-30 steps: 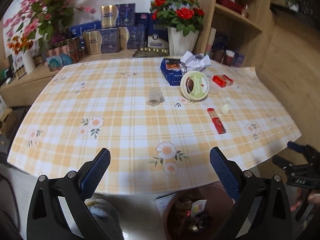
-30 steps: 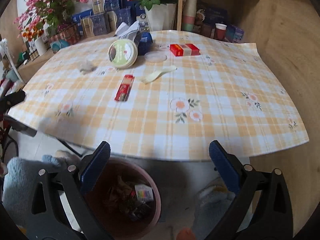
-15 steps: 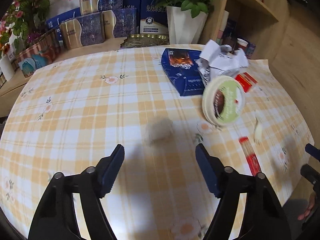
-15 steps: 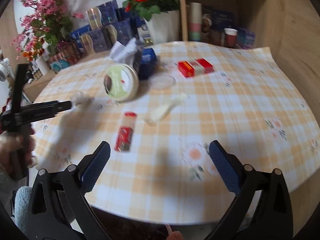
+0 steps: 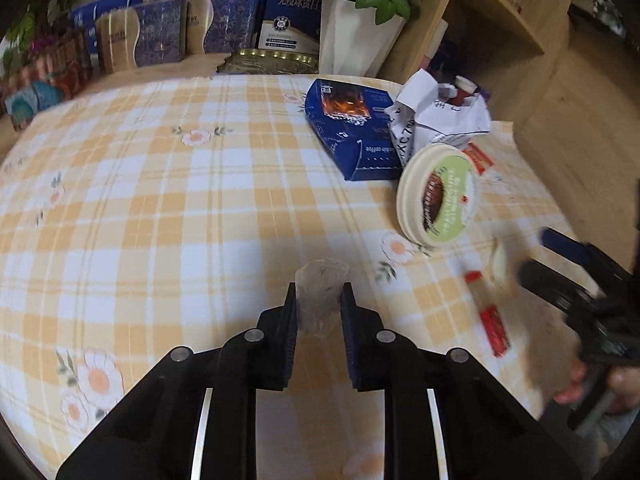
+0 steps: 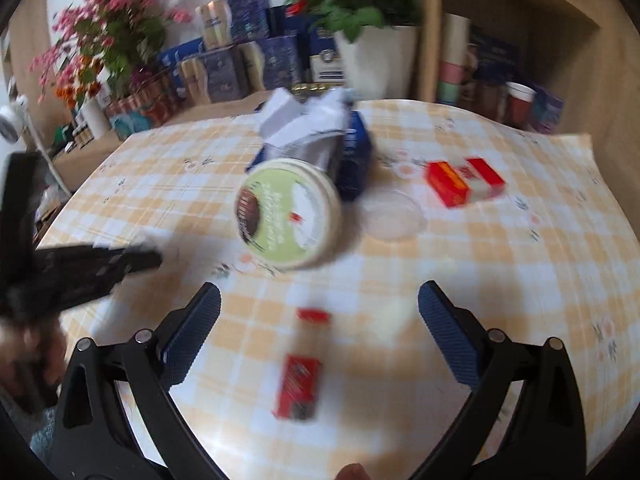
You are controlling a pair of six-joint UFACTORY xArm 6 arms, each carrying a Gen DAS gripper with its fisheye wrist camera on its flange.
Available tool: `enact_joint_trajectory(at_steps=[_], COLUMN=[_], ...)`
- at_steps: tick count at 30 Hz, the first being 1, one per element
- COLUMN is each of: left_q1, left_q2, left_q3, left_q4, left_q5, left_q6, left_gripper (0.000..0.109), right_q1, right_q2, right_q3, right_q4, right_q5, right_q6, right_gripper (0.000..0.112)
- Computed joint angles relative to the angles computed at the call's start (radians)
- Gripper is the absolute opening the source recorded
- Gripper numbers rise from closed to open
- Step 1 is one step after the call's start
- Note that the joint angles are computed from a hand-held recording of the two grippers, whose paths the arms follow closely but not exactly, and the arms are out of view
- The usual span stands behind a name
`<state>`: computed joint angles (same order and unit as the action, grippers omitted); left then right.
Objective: Collect trash
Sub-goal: 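Grasp the clear plastic wrapper with the left tool while the right tool grasps the green yogurt lid, then carry both items over the brown bin and open both tools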
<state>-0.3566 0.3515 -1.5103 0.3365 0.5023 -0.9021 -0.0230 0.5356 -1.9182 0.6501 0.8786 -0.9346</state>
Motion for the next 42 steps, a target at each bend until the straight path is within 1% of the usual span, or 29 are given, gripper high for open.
enact_joint_trajectory(at_steps=[1,2,3,6,8,10,11,13,15,16,17,18,19,21,22,26,28,34,36,42], left_q1=[0.000,-0.003,-0.005,-0.007,-0.012,-0.018,-0.019,-0.022,-0.024,-0.025,-0.025,-0.026,-0.027,-0.033,-0.038,-0.062,-0.084,-0.161,-0.187,-0.265], left_q2=[-0.043,-0.066,-0.090,-0.171,-0.222,-0.266,-0.282,-0.308,-0.327,-0.334,-0.339,-0.350,-0.361,-0.376,-0.382,-0.392,-0.389,-0.379,-0.373,-0.346], left_q3=[0.060,0.088,0.120,0.230,0.295,0.345,0.363,0.392,0.413,0.419,0.424,0.435,0.447,0.458,0.459,0.455,0.442,0.406,0.393,0.349], left_q4=[0.015,0.031,0.044,0.080,0.122,0.174,0.193,0.231,0.248,0.257,0.266,0.272,0.287,0.312,0.321,0.343,0.346,0.314,0.302,0.282], left_q5=[-0.024,-0.030,-0.038,-0.074,-0.090,-0.092,-0.094,-0.098,-0.103,-0.105,-0.108,-0.116,-0.124,-0.120,-0.111,-0.095,-0.072,-0.032,-0.024,0.001], left_q6=[-0.030,-0.054,-0.076,-0.158,-0.225,-0.290,-0.313,-0.358,-0.387,-0.401,-0.416,-0.431,-0.455,-0.483,-0.491,-0.514,-0.511,-0.484,-0.475,-0.462], left_gripper=[0.020,0.020,0.020,0.020,0.020,0.020,0.020,0.020,0.020,0.020,0.020,0.020,0.020,0.020,0.020,0.020,0.020,0.020,0.020,0.020], right_q1=[0.013,0.022,0.034,0.080,0.104,0.124,0.128,0.136,0.142,0.144,0.144,0.143,0.139,0.137,0.133,0.095,0.068,-0.009,-0.044,-0.145], right_q2=[0.021,0.037,0.047,0.077,0.113,0.149,0.165,0.207,0.251,0.275,0.294,0.294,0.267,0.192,0.170,0.087,0.038,-0.114,-0.178,-0.343], right_q3=[-0.035,-0.059,-0.073,-0.099,-0.138,-0.174,-0.195,-0.255,-0.321,-0.361,-0.397,-0.402,-0.366,-0.246,-0.218,-0.137,-0.083,0.098,0.174,0.376], right_q4=[-0.014,-0.024,-0.039,-0.105,-0.173,-0.249,-0.271,-0.320,-0.343,-0.352,-0.358,-0.349,-0.315,-0.266,-0.240,-0.113,-0.051,0.062,0.108,0.188], right_q5=[0.018,0.028,0.023,-0.038,-0.066,-0.098,-0.096,-0.072,-0.032,-0.003,0.028,0.045,0.031,-0.056,-0.066,-0.032,-0.017,0.014,0.028,0.078], right_q6=[0.024,0.039,0.052,0.077,0.133,0.226,0.260,0.332,0.370,0.376,0.376,0.364,0.330,0.264,0.228,0.126,0.075,-0.042,-0.103,-0.272], right_gripper=[0.097,0.097,0.097,0.097,0.097,0.097,0.097,0.097,0.097,0.094,0.088,0.088,0.088,0.088,0.087,0.087,0.087,0.087,0.087,0.087])
